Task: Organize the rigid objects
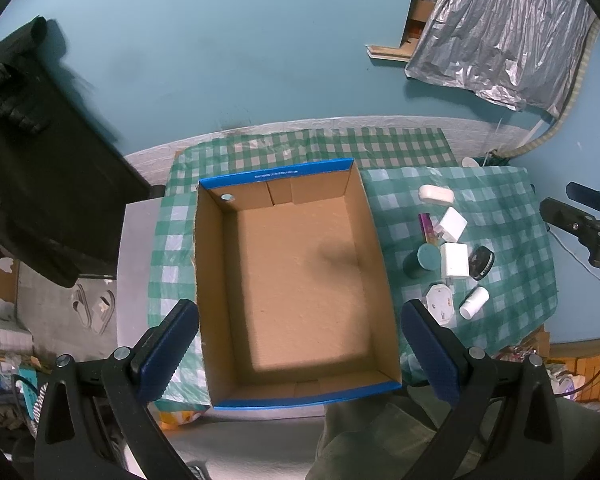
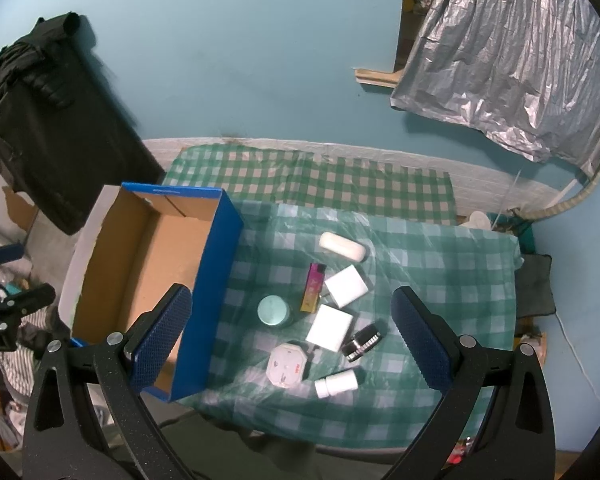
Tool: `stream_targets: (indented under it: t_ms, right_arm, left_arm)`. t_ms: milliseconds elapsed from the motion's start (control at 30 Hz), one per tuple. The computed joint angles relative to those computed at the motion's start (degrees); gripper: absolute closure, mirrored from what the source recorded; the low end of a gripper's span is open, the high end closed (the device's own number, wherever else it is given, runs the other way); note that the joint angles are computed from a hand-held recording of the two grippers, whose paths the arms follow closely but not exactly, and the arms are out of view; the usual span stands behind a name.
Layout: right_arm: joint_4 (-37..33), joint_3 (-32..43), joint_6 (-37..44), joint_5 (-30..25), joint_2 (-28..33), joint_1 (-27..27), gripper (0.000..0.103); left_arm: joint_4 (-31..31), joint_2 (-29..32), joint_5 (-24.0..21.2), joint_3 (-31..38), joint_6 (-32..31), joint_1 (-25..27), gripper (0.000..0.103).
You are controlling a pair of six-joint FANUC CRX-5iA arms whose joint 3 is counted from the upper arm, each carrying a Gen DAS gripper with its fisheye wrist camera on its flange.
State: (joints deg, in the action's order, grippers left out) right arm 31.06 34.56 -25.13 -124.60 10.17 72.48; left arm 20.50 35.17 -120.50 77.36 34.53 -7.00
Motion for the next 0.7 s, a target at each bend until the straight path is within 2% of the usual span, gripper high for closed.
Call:
stream_targets:
  t_ms: [400,700]
  right_arm:
    - [-0.2,-0.2,-0.3,0.1,-0.2,0.2,0.003]
    - [-0.3,0.3,-0.2,0.0,0.0,0.1,0.003]
  left_arm:
    - [-0.5,-5.3,3.1,-8.9,-2.3,0.5,0.001]
    - [-0.6,-5.0,2.7,-8.5,-2.6,0.7,0.001]
